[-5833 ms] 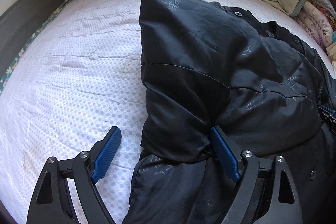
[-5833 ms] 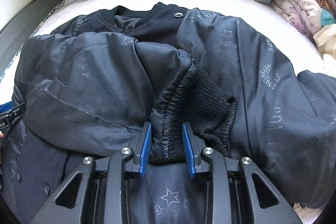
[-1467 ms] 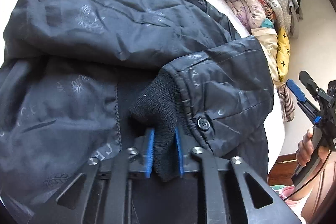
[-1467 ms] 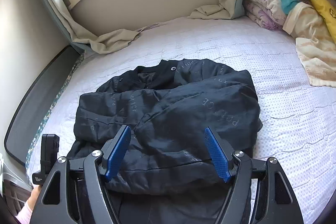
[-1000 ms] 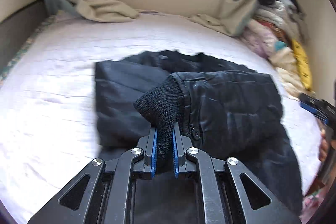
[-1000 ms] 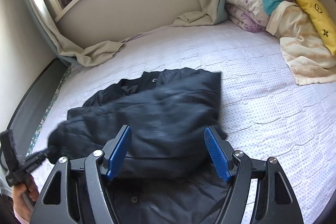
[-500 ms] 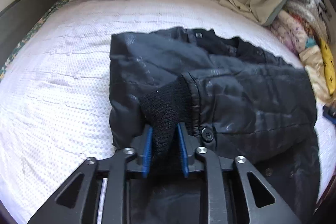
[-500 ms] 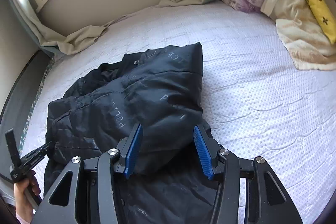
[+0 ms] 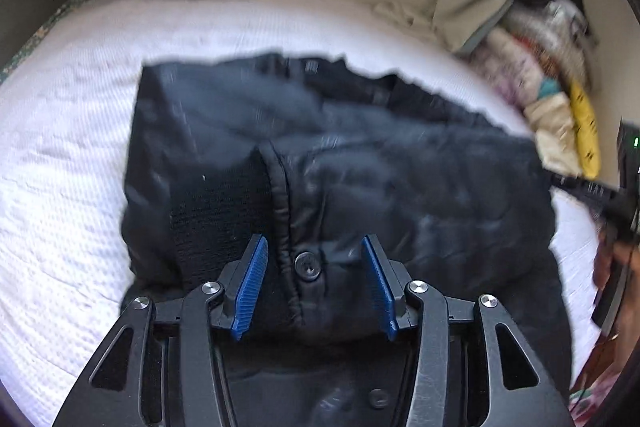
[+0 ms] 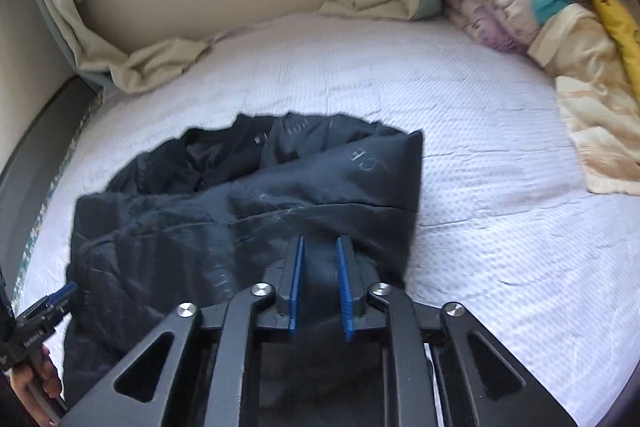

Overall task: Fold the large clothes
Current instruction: 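Lay the cuff on the folded coat with the left tool while the right tool grips the hem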

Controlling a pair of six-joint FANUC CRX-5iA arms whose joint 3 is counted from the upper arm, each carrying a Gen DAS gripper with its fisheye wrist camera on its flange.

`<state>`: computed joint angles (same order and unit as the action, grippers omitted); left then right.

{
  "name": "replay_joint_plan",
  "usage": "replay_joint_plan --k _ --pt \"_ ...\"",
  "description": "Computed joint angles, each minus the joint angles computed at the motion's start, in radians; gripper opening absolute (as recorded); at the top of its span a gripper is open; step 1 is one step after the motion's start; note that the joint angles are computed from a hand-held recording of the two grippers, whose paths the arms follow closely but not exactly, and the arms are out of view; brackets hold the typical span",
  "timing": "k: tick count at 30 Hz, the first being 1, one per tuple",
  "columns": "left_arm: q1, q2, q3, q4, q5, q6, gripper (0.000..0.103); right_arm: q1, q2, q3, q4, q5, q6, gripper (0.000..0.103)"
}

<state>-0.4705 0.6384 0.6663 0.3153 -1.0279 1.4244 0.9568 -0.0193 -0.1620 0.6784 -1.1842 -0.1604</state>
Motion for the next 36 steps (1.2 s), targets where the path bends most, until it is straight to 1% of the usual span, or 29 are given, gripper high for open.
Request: replay_joint_plan --k 4,5,7,9,11,13,14,16,19,20,22,23,24,28,31,34,36 --pt "-0.012 0.011 0.015 -0.043 -0.004 0.001 0.053 -0.047 0.024 -0.021 -0.053 0.066 0.033 0.011" --pt "-0.017 0.005 0.010 -0.055 0.000 0.002 0.053 -0.056 0.029 -0.025 -0.070 0.078 0.038 0.009" --pt "-0.021 0.008 0.011 -0.064 0.001 -0.002 0.053 -0.077 0.040 -0.034 -0.103 0.111 0.048 0.009" --pt "-0.023 0.014 0.016 -0.068 -0.004 0.000 0.053 -0.084 0.050 -0.042 -0.105 0.128 0.047 0.008" --pt "-0.020 0.022 0.022 -0.060 -0.009 -0.003 0.053 -0.086 0.066 -0.037 -0.103 0.122 0.071 0.008" --pt "-0.015 0.025 0.018 -0.042 -0.009 -0.008 0.054 -0.083 0.081 -0.038 -0.088 0.118 0.090 0.007" --pt "-0.013 0.027 0.017 -0.035 -0.010 -0.010 0.054 -0.081 0.082 -0.053 -0.067 0.128 0.078 0.007" --pt "-0.013 0.025 0.010 -0.033 -0.006 -0.012 0.054 -0.083 0.069 -0.078 -0.051 0.155 0.046 0.006" --pt "-0.016 0.021 0.007 -0.045 -0.005 -0.011 0.054 -0.091 0.035 -0.090 -0.073 0.181 0.031 0.007" --pt "-0.017 0.021 0.009 -0.048 -0.008 -0.010 0.054 -0.088 0.016 -0.090 -0.079 0.175 0.014 0.008" --pt "-0.016 0.020 0.009 -0.044 -0.010 -0.006 0.054 -0.064 -0.015 -0.095 -0.032 0.149 -0.027 0.014" --pt "-0.015 0.021 0.010 -0.041 -0.012 -0.005 0.054 -0.050 -0.022 -0.093 -0.011 0.131 -0.031 0.021" --pt "-0.014 0.022 0.011 -0.039 -0.014 -0.004 0.054 -0.024 -0.024 -0.080 0.009 0.081 -0.029 0.023" --pt "-0.013 0.022 0.008 -0.037 -0.010 -0.006 0.054 0.038 -0.033 -0.061 -0.001 0.013 -0.032 0.023" --pt "-0.014 0.019 0.003 -0.040 -0.002 -0.010 0.054 0.061 -0.016 -0.049 -0.024 -0.003 -0.008 0.023" --pt "-0.014 0.015 -0.009 -0.034 0.008 -0.014 0.054 0.067 0.028 -0.025 -0.065 -0.029 0.049 0.023" --pt "-0.012 0.013 -0.017 -0.026 0.013 -0.020 0.055 0.061 0.043 -0.028 -0.074 -0.024 0.062 0.023"
